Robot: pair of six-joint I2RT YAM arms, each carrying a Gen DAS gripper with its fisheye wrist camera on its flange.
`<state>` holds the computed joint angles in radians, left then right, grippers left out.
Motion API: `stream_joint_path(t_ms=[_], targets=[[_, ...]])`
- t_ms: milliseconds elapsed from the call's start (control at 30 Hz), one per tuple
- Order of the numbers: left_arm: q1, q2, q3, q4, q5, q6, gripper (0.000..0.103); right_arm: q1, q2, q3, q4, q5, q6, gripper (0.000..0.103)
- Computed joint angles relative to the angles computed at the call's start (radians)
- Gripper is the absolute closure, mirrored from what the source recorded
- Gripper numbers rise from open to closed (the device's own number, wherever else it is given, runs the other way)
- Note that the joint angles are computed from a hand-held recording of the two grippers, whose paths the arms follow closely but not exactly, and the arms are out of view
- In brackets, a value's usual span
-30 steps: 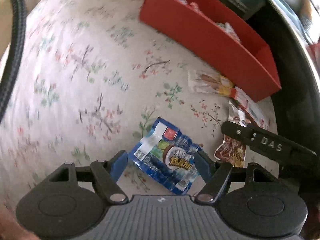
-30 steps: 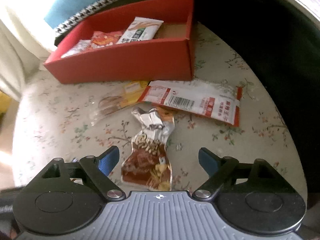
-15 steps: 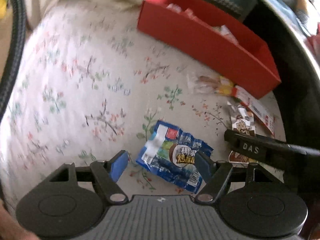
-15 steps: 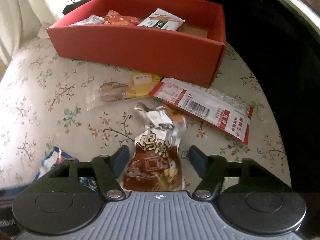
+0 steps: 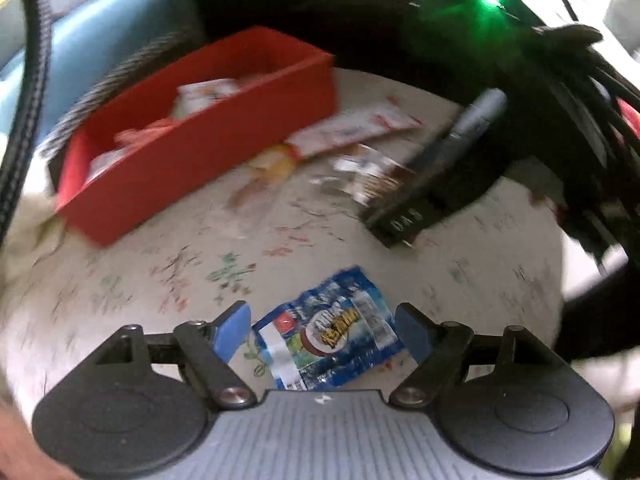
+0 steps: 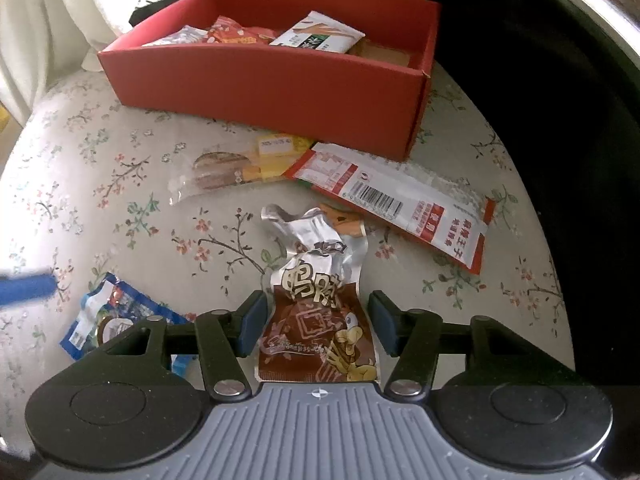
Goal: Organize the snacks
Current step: 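Grasp the brown packet with the right gripper while the left lifts the blue packet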
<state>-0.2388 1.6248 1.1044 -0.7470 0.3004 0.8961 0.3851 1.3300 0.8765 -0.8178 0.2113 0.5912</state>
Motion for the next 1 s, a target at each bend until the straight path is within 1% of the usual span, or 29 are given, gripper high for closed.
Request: stream_joint_path(t_ms=[100,167,200,233,267,333,367,433,467,500,533,600,667,700,767,867,1000], targets=[[0.005,0.071,0.094,-0.128,0.043,0.178,0.03,0.001,-0.002,0.001,-0.006,-0.003,-0.001,0.038],[-0.007,0.123,0.137,-0.191,0.042,0.276,0.03,0.001,0.008,0.006,-0.004,-0.008,-0.002,0.033],[-0.018,0.137,0.14,-0.197,0.04,0.309,0.03,0.002,0.02,0.012,-0.004,-0.006,-0.003,0.032],[-0.028,0.146,0.131,-0.177,0.03,0.34,0.03,0.005,0.031,0.018,-0.005,-0.005,-0.007,0.031],[-0.04,0.156,0.124,-0.161,0.013,0.368,0.03,0.008,0.042,0.025,-0.008,-0.003,-0.014,0.029],[-0.051,0.19,0.138,-0.164,-0.02,0.427,0.03,0.017,0.059,0.039,-0.015,0.002,-0.014,0.029],[-0.059,0.21,0.137,-0.144,-0.042,0.445,0.027,0.018,0.065,0.045,-0.019,0.002,-0.013,0.029],[-0.058,0.231,0.133,-0.112,-0.054,0.49,0.011,0.018,0.069,0.049,-0.022,-0.001,-0.012,0.029],[-0.055,0.236,0.131,-0.108,-0.043,0.507,0.008,0.016,0.069,0.049,-0.019,-0.004,-0.015,0.028],[-0.053,0.237,0.128,-0.103,-0.033,0.507,0.007,0.012,0.069,0.047,-0.016,-0.01,-0.019,0.027],[-0.049,0.239,0.128,-0.105,-0.018,0.486,0.008,0.013,0.067,0.048,-0.018,-0.01,-0.018,0.026],[-0.04,0.216,0.094,-0.072,0.004,0.426,0.01,0.006,0.07,0.053,-0.019,-0.013,-0.023,0.026],[-0.038,0.166,0.043,-0.033,0.005,0.331,0.02,0.004,0.077,0.062,-0.023,-0.009,-0.028,0.028],[-0.034,0.138,0.018,-0.02,-0.001,0.296,0.022,0.005,0.08,0.063,-0.025,-0.002,-0.03,0.03],[-0.041,0.084,-0.028,0.002,-0.032,0.224,0.031,0.009,0.079,0.06,-0.023,0.007,-0.031,0.033],[-0.048,0.017,-0.082,0.023,-0.101,0.094,0.033,0.013,0.067,0.051,-0.023,0.022,-0.016,0.04],[-0.035,-0.033,-0.115,0.028,-0.158,-0.08,0.033,0.019,0.038,0.028,-0.023,0.025,-0.003,0.041]])
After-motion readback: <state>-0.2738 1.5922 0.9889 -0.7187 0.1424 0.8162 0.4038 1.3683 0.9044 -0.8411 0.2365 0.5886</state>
